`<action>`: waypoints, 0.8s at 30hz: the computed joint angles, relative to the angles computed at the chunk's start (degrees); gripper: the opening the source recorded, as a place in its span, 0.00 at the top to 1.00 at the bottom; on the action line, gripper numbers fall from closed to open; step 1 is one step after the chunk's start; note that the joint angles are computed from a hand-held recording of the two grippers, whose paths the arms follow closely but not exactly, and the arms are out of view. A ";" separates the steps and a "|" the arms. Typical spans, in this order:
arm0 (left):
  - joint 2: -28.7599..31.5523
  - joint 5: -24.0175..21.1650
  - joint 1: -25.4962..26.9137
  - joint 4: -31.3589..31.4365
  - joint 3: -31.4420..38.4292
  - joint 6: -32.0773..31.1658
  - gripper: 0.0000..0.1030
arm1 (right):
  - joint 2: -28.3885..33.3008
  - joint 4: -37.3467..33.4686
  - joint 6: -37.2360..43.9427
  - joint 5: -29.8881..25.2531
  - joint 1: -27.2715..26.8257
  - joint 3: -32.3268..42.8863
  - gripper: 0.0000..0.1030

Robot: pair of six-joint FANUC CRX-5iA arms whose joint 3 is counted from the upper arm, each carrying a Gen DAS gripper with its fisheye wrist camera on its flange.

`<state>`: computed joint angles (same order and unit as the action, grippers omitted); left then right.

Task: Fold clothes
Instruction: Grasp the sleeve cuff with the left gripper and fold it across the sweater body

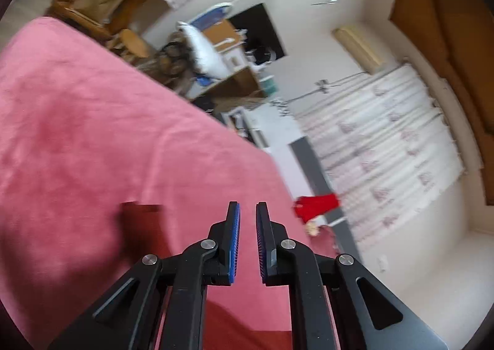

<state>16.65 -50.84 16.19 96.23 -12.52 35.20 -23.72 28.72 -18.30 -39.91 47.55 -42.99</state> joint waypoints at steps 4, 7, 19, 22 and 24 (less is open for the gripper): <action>0.16 2.00 1.63 -17.25 3.93 11.44 0.75 | 1.12 -0.13 5.06 1.46 -0.92 1.41 0.68; 1.83 1.68 3.42 -34.07 8.30 25.63 0.47 | 5.00 1.65 12.78 -1.39 -1.79 5.50 0.68; 6.23 -4.68 3.65 -52.51 17.14 41.29 0.10 | 16.23 -3.17 28.02 -4.14 -4.15 16.63 0.68; 6.57 -7.26 2.34 -61.75 21.89 44.25 0.11 | 17.01 -3.72 28.34 -3.20 -2.72 16.72 0.69; 5.67 -6.58 2.07 -64.24 21.78 44.18 0.72 | 16.82 -2.99 27.74 -3.35 -1.74 16.24 0.68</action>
<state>22.31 -57.42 18.26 31.99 9.26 79.39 -6.90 25.73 9.44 -43.26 45.81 -26.74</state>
